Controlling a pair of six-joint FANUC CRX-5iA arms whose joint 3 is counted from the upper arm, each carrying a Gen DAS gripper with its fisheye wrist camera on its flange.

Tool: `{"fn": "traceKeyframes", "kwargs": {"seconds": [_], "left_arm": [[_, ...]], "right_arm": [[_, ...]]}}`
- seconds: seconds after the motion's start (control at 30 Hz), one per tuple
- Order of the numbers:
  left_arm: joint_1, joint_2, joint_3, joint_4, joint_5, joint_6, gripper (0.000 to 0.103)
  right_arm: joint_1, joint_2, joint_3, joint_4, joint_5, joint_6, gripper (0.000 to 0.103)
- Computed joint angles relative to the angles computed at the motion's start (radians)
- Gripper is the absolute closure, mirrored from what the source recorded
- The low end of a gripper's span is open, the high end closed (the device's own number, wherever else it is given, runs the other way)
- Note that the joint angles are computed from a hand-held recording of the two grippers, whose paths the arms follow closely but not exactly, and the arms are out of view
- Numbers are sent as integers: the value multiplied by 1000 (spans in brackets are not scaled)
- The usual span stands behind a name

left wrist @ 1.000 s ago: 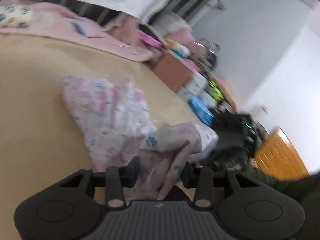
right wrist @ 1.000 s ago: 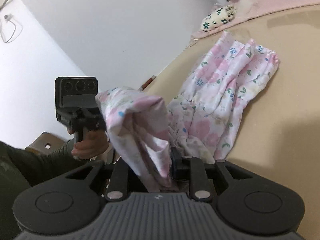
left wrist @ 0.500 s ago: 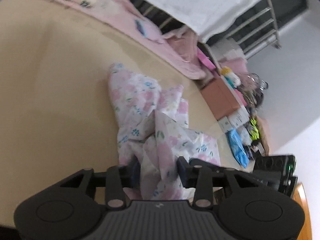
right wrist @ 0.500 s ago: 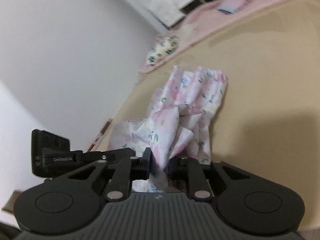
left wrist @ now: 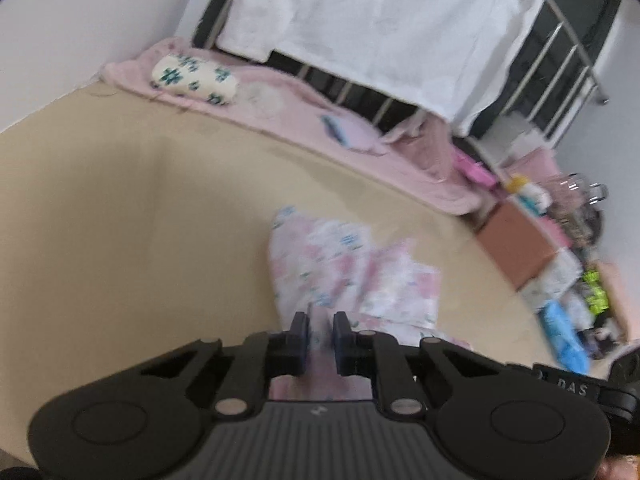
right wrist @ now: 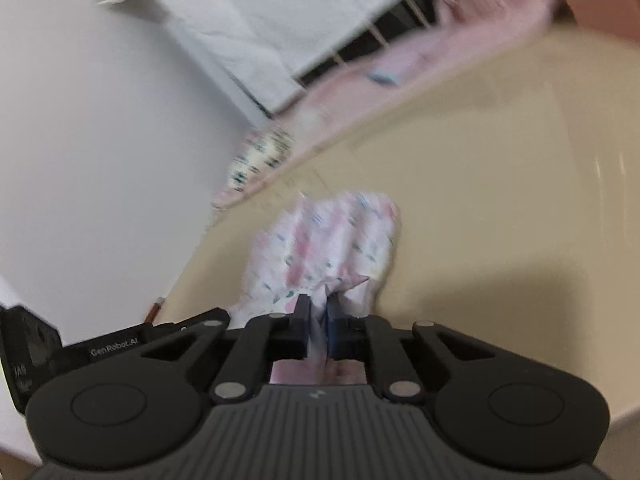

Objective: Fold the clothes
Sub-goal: 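Open the right tool and release the folded end onto the strip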

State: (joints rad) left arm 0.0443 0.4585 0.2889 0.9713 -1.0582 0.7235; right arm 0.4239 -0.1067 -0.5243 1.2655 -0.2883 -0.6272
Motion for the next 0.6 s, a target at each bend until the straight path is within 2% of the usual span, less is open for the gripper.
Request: {"fn": "traceKeyframes", "kwargs": {"seconds": [0.07,0.1,0.17,0.23,0.33,0.37,0.43,0.47,0.5,0.6], "left_arm": [[1,7,-6,16,-8,-21,89],[5,6,-13,26,-12,-38,88],[15,-8,-34,52,-7,-61,77],[25,-31,-68,87,23,-83,74],[6,-101,-167,207,135,-211,74],[-5,-117,-191,248,148,-266,74],[-29,-122,-204,248,154,-316,75],[-41,-123,-207,242,157,-337,83],[-52,-123,-211,236,160,-357,86],[-61,-112,-208,145,198,-309,90]], "right_arm": [[-33,7,-30,138,28,-137,96],[-29,7,-34,158,10,-150,95],[21,1,-23,112,-83,-70,84],[61,-7,-12,104,-175,-11,80],[117,2,20,157,-327,72,80],[125,12,35,180,-350,104,81],[119,43,71,196,-320,159,82],[116,64,91,185,-299,186,86],[123,88,114,153,-299,229,88],[164,158,181,15,-364,382,93]]}}
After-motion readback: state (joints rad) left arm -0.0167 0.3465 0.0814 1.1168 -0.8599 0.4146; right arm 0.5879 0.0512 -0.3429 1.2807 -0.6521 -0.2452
